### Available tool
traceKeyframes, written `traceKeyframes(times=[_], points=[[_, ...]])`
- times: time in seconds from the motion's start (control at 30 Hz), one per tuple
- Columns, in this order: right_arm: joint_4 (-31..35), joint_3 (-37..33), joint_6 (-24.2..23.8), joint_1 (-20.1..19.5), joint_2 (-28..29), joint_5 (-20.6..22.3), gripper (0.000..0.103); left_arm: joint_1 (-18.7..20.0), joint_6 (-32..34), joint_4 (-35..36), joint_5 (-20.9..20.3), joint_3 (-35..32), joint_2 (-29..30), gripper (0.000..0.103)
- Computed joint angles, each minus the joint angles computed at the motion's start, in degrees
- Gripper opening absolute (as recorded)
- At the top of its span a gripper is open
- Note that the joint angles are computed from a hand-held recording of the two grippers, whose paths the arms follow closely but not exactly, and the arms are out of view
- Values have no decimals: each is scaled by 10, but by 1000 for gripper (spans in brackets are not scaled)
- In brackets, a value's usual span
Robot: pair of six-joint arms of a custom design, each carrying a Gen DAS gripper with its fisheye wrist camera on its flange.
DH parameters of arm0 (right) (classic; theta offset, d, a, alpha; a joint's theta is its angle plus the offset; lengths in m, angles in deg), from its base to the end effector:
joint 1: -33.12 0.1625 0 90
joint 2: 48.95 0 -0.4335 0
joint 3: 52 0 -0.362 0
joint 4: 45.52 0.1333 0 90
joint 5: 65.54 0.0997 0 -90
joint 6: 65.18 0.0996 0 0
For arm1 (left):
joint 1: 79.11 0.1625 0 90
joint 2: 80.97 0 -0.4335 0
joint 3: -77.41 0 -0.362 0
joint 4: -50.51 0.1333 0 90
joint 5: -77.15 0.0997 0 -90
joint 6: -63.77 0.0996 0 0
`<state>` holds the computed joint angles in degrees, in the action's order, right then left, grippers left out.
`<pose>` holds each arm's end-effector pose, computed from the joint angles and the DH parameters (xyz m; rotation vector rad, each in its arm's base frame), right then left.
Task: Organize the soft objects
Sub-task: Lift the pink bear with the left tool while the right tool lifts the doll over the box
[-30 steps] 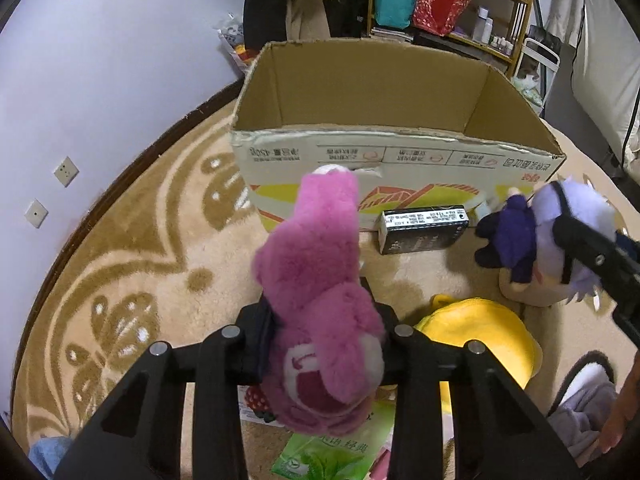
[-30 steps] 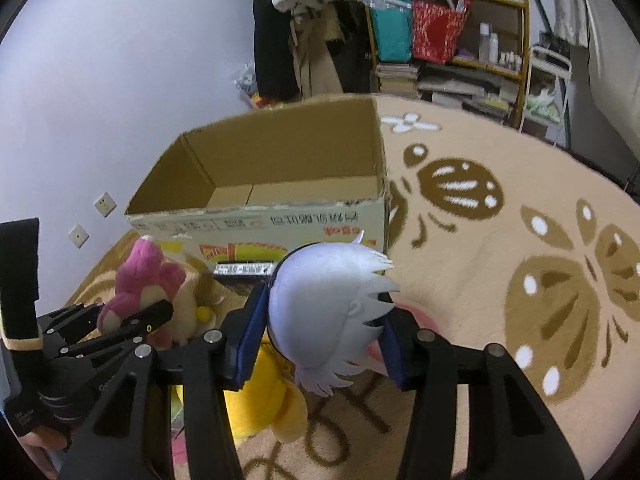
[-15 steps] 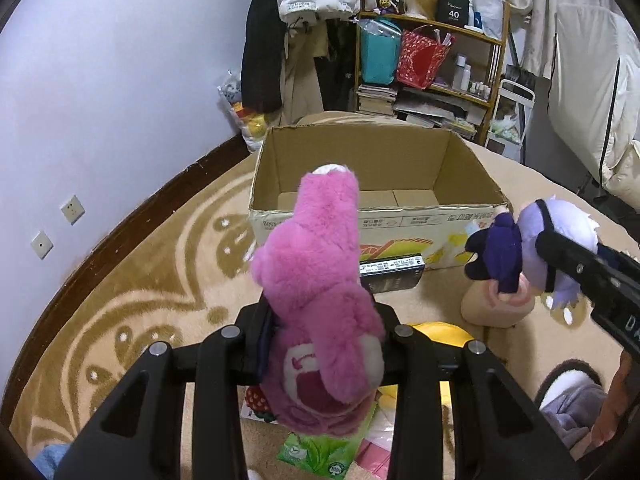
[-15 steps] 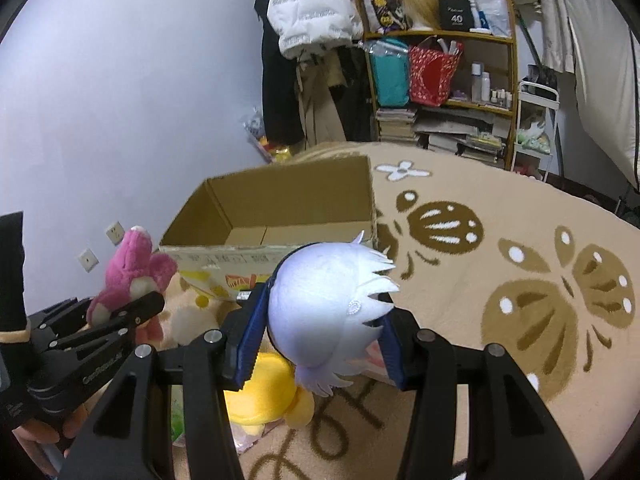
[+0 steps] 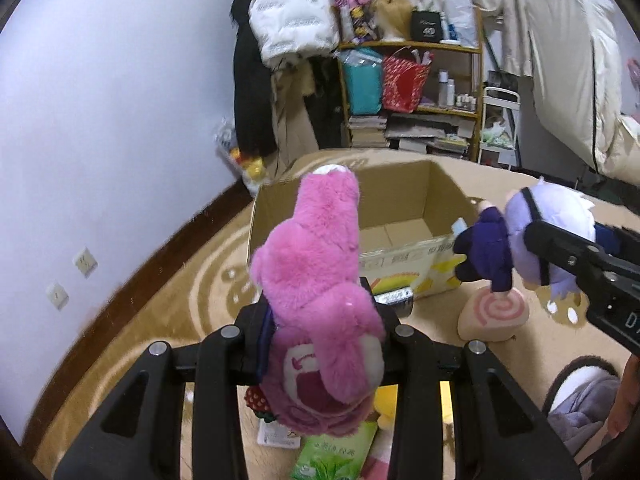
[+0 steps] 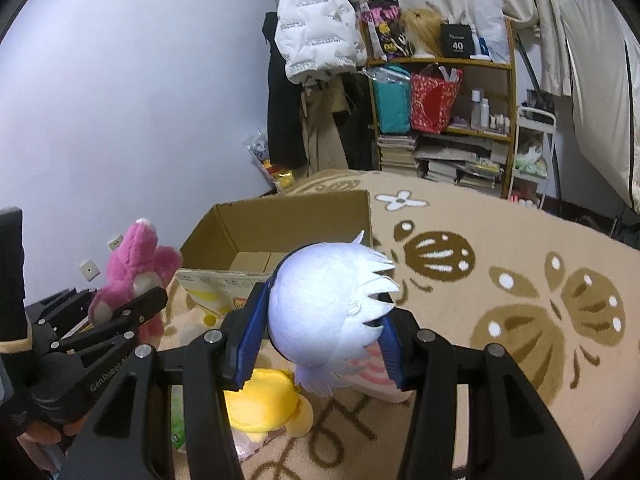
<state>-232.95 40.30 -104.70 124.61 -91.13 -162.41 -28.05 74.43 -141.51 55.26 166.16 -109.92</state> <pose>0.1394 -0.6902 0.1820 0.8403 -2.4406 1.0181 -0.2394 -0.6554 0.0990 0.3515 1.9584 -1.0386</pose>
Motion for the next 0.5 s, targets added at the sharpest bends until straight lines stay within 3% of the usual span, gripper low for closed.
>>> traceKeyframes(times=[0.13,0.4,0.5], points=[[-11,-5,-11,4,1,13,54,-4,60,-46,-5,-24,11,35],[4,-48,0,8,15,34,54,5,69,-47,-19,-58,6,35],[11,-69,2,8,26,34,54,10,115,-71,-9,-84,16,35]])
